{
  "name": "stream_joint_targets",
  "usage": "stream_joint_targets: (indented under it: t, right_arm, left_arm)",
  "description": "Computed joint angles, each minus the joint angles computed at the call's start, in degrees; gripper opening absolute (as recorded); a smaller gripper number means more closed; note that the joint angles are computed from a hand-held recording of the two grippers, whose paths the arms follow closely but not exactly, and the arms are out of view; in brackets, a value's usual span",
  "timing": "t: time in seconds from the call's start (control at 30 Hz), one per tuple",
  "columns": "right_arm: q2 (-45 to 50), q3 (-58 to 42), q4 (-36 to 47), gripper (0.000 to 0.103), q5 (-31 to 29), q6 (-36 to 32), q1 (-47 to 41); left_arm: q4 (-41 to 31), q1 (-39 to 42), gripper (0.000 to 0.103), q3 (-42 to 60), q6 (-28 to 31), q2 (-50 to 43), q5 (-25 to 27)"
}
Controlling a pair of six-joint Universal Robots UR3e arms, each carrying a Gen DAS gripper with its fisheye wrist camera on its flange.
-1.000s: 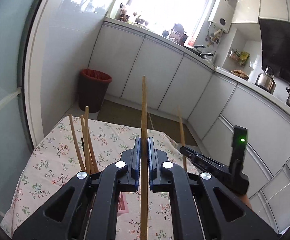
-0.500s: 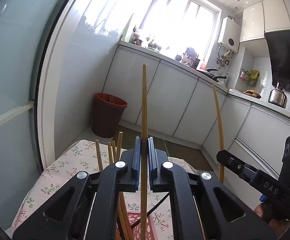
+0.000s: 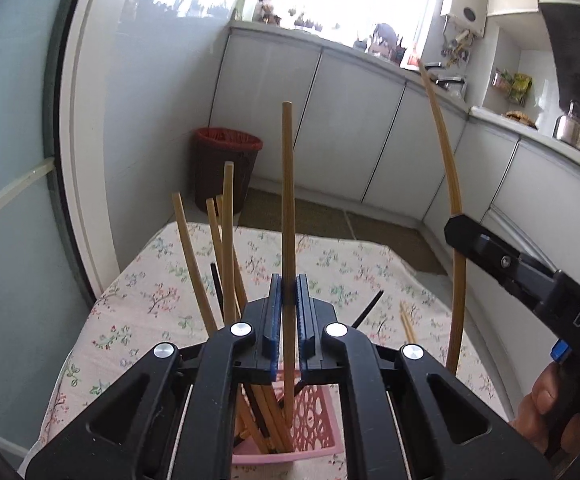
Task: Organize utensils
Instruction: 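Carry both chopsticks over the pink basket and open both tools to drop them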
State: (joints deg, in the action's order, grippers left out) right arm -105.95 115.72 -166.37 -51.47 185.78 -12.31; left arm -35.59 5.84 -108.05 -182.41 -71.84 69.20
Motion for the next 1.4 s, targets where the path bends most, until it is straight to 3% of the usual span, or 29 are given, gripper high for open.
stream_joint_targets:
  t: [0.1,0.13,0.23,0.33,0.57,0.7,1.0,1.4]
  right_arm:
    - [1.29,0.39,-1.81,0.007,-0.96,0.93,1.57]
    - [1.84,0.37,-2.58,0.007,-1.73,0.91,2.43]
    - [3.93,0.06,-4.97,0.007,-3.79,1.29,4.85]
    - [6.38,-0.58,-7.08,0.007,-5.27,2.67,6.86]
    - [12.9,-0.55,-17.9,0.007,-12.19,7.08,13.31]
    - [15.88,-0.21,-23.47,0.008,-17.74,7.89,17.06]
    - [19.75,-0.81,-24.86,0.008,-21.68,6.9,20.24]
    - [19.74,1.36,-24.52,0.01,-24.28,3.75,22.61]
  left_arm:
    - [-9.04,-1.8,0.013,4.37,1.6,0.35,4.91]
    - [-10.78,-2.04,0.019,5.25,1.4,0.98,6.76]
    - [-15.42,1.87,0.046,5.89,1.46,4.94,5.56]
    - [-20.83,6.84,0.047,7.8,2.62,6.86,1.49]
    - [-26.2,9.66,0.047,10.57,2.2,6.72,1.34]
    - [-29.58,12.84,0.047,11.14,2.98,7.65,-1.37]
    - [-26.89,10.14,0.047,10.74,2.75,7.51,2.69]
    - [-25.86,8.87,0.047,11.02,2.83,6.71,3.04]
